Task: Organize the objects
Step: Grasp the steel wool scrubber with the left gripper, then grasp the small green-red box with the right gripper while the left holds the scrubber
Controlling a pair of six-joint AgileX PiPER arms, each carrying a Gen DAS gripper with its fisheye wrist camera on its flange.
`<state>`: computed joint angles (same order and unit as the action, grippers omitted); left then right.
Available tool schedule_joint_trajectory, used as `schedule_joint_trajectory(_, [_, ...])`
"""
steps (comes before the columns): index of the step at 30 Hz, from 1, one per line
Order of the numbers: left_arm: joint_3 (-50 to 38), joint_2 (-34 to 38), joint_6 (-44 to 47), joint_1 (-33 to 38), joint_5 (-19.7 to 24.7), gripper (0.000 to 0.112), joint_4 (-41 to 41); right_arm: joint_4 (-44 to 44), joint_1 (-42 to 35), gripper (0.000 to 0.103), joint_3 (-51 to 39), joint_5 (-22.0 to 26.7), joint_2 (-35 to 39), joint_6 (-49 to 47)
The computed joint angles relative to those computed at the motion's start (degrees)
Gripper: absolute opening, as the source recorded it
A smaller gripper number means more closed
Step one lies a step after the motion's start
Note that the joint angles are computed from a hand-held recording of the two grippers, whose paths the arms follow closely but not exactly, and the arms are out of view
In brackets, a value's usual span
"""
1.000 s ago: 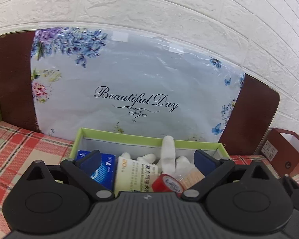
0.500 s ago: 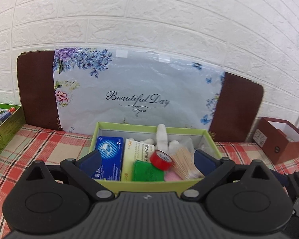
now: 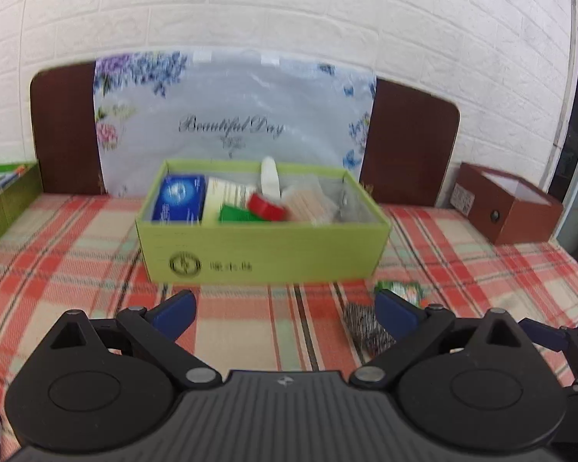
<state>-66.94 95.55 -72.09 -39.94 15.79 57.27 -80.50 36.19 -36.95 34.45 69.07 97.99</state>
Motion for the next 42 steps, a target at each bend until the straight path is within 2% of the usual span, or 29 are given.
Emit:
schedule_joint_trajectory(2, [1.4,0.8,-3.3,-1.4,1.2,0.101,2.5,1.3,0.9,0.103,2.5,0.3,-1.4,1.4])
schedule_joint_trajectory(8, [3.1,2.9,-4.3,-2.8,1.4,0.101,0.0,4.7,0.8,0.103,7.6,-1.3,-3.8,2.1])
schedule_joint_trajectory(11, [1.7,4.5,-4.9,-3.7,0.7,0.101,-0.5,5.6,-0.2,0.103,9.1,-1.2,-4.3,1.1])
schedule_joint_trajectory(14, [-2.2,7.6,-6.5,-5.9,2.9,0.101,1.0,5.5,-2.2,0.103,10.7,-1.8,-5.6,1.4])
schedule_joint_trajectory(17, [-7.7,11.4,-1.3,-6.5,3.0,0.099,-5.2,6.2,-5.9,0.103,12.0,-4.5,-7.7,0.1])
schedule_joint_trajectory(22, [-17.8,17.9,13.7,-6.5,2.0,0.096,-21.9,6.0,-9.8,0.103,13.2,-7.4,-9.4,-1.8])
schedule_joint_trajectory(25, [-25.6,23.1,26.1,-5.5,4.7,0.08,-35.4,6.3,-12.3,0.103,13.7,-9.3,-10.0,-3.0])
schedule_joint_trajectory(26, [-27.6,24.6,29.5,-5.0,5.6,0.07,-39.4,6.5,-12.9,0.103,13.9,-9.7,-10.4,-3.4])
schedule_joint_trajectory(28, [-30.2,26.6,30.8,-4.3,7.9,0.058,-41.7,6.6,-14.1,0.103,14.2,-10.7,-10.9,-4.0])
schedule_joint_trajectory(29, [-29.5,26.5,30.6,-3.9,7.5,0.045,-41.3,7.2,-14.9,0.103,14.3,-11.4,-11.0,-4.8])
schedule_joint_trajectory(32, [-23.0,23.3,38.4,-1.5,2.1,0.041,-50.1,8.1,-16.9,0.103,14.2,-13.6,-10.9,-6.5])
schedule_joint_trajectory(33, [-20.7,21.8,39.4,-0.9,1.1,0.041,-50.6,7.8,-17.3,0.103,14.1,-14.1,-10.5,-6.4])
schedule_joint_trajectory(36, [-14.4,17.5,34.0,-0.1,-0.3,0.041,-43.4,5.9,-18.8,0.103,12.5,-16.4,-7.6,-5.8])
schedule_joint_trajectory(42, [-4.9,10.5,22.5,1.6,-0.6,0.042,-29.6,-4.0,-21.8,0.103,4.0,-21.5,5.2,1.1])
